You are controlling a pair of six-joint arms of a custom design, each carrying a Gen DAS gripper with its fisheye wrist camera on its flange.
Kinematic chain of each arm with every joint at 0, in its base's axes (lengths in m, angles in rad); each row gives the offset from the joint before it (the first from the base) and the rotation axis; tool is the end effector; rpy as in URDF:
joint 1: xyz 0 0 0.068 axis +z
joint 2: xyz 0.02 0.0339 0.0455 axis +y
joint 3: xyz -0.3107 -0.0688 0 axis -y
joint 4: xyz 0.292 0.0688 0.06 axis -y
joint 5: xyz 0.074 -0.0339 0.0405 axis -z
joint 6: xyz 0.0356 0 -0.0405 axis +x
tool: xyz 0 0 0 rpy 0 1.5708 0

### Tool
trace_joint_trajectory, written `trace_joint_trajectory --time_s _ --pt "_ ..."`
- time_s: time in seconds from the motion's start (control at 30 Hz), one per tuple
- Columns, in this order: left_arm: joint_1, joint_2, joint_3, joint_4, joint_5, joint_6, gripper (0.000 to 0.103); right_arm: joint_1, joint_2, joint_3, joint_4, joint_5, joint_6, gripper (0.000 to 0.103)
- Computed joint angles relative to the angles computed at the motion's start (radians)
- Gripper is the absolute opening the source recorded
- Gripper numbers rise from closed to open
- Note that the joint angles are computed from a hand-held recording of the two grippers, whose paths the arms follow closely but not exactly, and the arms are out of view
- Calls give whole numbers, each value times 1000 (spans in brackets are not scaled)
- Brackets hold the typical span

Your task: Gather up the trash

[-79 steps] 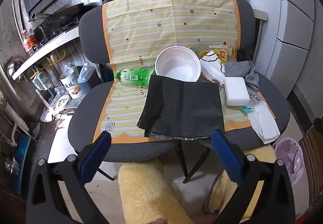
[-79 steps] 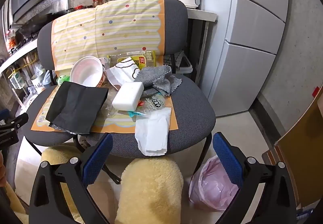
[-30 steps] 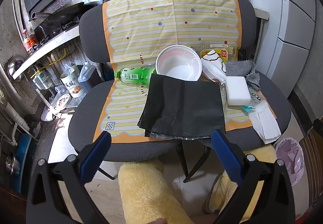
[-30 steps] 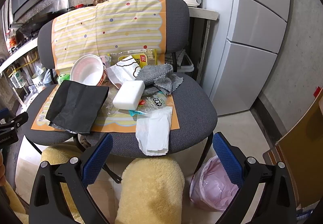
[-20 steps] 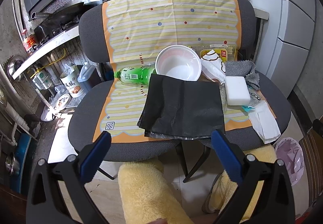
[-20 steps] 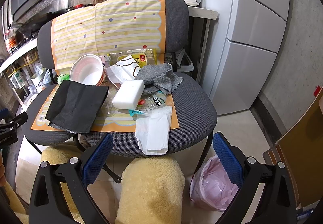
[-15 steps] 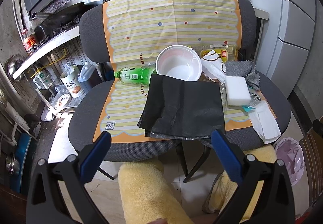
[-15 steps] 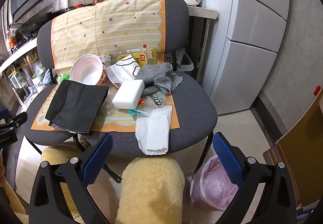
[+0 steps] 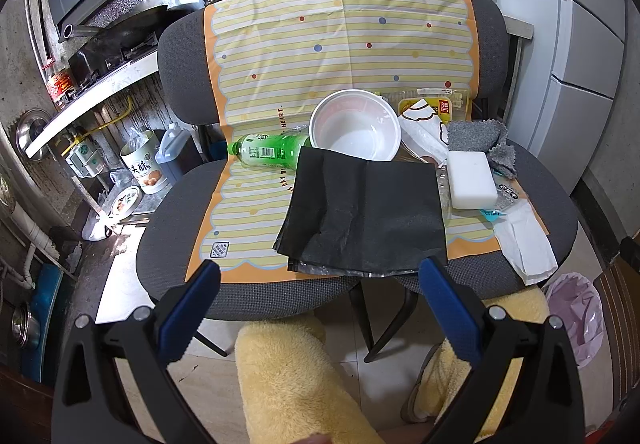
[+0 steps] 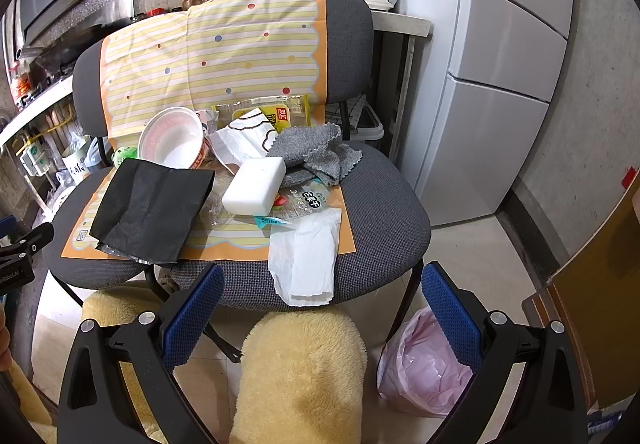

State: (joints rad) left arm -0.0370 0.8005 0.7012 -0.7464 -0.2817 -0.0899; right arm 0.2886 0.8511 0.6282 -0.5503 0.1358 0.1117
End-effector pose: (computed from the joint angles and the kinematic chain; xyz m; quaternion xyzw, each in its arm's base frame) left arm 0.1722 0.0035 0.2863 -0.0743 0.9241 0.1087 0.3588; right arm 0.1849 0.0499 0.2648 -0.0550 0.9181 0.0157 0.3921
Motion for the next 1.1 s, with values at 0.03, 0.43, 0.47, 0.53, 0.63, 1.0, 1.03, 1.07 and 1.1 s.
trace_joint_trajectory --time_s 0.03,0.43,0.47,0.53,0.63,1.0,1.03,1.07,1.1 --pt "-1 0 0 0 -1 -1 97 0 0 0 1 -1 -1 97" --pt "17 26 -23 20 22 12 97 -19 36 -33 57 -33 -8 97" --pt "17 37 -25 25 24 11 97 -30 47 -39 75 -52 -15 97" --pt "18 50 -32 34 27 10 97 -43 70 -53 111 -87 -28 97" --pt "27 78 -46 52 32 15 97 -33 105 -73 175 -95 -50 97" --pt "47 151 -88 154 134 48 97 -88 373 -89 438 -221 -122 97" --pt "51 167 -87 157 149 48 97 -91 418 -71 435 -228 -130 97" --pt "58 180 -88 161 166 47 97 -92 451 -63 449 -233 -134 97" --pt "64 187 -90 167 177 44 97 -88 485 -51 455 -222 -137 97"
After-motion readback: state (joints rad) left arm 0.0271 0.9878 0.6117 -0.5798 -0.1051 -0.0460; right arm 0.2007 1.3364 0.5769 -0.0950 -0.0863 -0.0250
